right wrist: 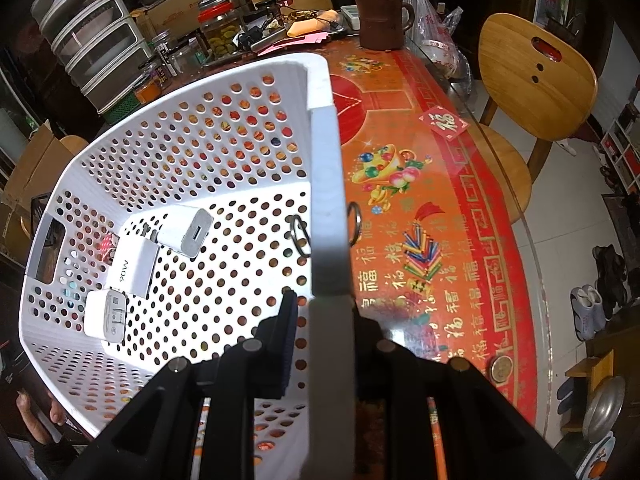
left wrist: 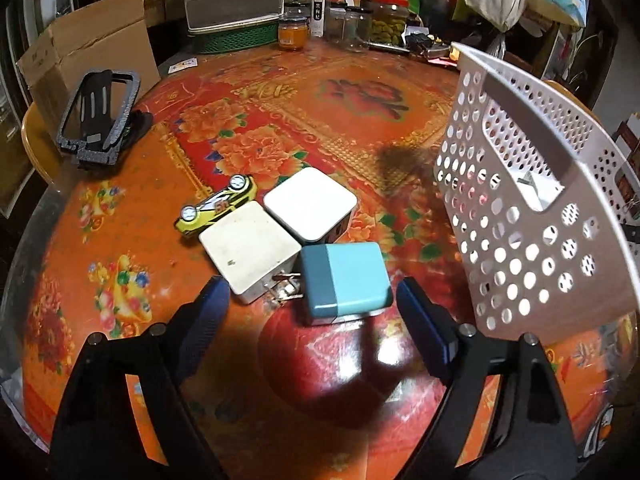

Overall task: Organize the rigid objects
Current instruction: 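Grasp the teal charger with the left tool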

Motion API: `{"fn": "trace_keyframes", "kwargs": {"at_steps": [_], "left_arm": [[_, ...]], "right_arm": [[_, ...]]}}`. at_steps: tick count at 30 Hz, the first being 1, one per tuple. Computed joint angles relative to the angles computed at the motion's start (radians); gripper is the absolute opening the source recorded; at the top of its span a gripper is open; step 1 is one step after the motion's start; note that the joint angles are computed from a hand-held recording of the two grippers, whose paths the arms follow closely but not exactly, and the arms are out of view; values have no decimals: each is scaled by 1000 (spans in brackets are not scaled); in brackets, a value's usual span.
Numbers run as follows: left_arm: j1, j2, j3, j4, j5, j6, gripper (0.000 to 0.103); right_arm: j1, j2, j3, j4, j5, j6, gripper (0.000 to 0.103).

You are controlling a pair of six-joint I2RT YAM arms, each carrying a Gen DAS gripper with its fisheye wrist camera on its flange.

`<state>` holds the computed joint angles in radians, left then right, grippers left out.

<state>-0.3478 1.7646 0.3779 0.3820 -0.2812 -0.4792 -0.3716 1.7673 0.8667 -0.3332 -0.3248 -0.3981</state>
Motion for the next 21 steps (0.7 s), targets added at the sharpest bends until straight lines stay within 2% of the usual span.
{"fn": "trace_keyframes", "kwargs": {"at_steps": [3,5,7,9,10,17,21], "left_arm": [[-24,58,59,-35,-70,-10,83],[-45,75,91,-68,-110,-22,79],[-67,87,122,-100,-146,-28,72],[-74,88,137,-118,-159,-19,56],[-71,89,141,-123,-153,-12,52],[-98,48,105,-123,-183,-19,48],[-123,-52,41,-124,-260,-12,47]], "right_arm": [[0,1,1,-1,-2,-1,20],[0,0,-1,1,-3,-1,20],[1,0,0,0,-1,-2,20],[0,1,-1,0,-3,-3,20],[0,1,-1,-1,-4,-4,20],[-1,1,-2,1,-5,-4,20],[0,2,-1,1,-6,-4,20]]}}
